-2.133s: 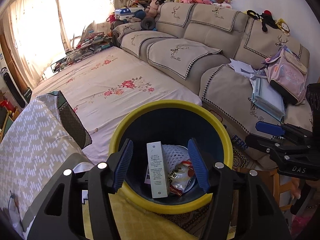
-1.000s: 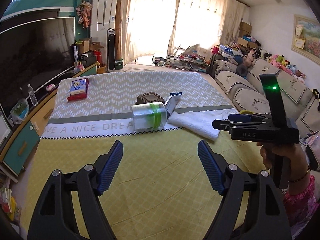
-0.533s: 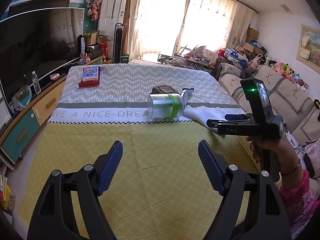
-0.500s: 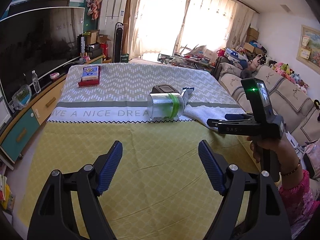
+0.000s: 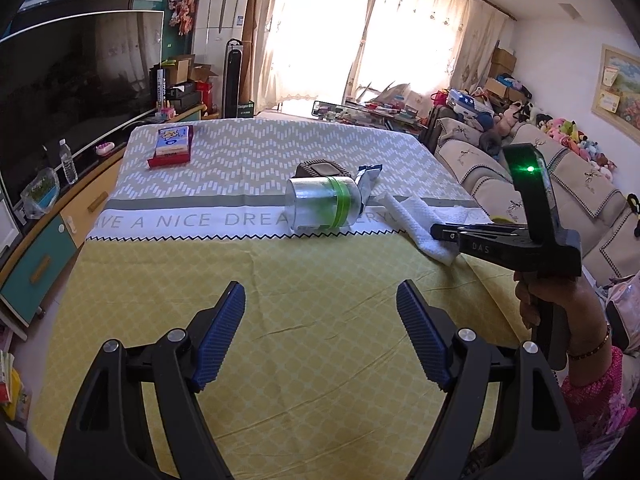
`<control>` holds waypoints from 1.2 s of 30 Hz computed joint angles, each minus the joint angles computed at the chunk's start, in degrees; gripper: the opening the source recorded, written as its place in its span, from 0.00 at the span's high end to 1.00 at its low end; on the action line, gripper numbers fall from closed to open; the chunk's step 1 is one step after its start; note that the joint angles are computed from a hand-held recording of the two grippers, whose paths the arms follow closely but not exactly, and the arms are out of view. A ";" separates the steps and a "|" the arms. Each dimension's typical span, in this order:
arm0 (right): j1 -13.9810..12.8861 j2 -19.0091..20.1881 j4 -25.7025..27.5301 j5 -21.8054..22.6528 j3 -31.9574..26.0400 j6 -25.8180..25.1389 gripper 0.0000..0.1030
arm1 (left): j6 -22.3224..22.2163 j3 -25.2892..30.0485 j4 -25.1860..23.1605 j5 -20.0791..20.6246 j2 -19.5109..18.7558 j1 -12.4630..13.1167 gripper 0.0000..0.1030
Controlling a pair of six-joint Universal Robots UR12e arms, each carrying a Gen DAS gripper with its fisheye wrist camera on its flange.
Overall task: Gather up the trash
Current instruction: 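Carry the white cloth over the bin and open the right tool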
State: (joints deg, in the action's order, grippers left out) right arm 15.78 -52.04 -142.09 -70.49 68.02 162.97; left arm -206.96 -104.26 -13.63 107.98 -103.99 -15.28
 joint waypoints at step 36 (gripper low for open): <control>-10.75 -1.44 -11.28 -15.86 5.45 20.68 0.45 | 2.98 9.40 -7.75 -1.41 -6.22 -2.01 0.24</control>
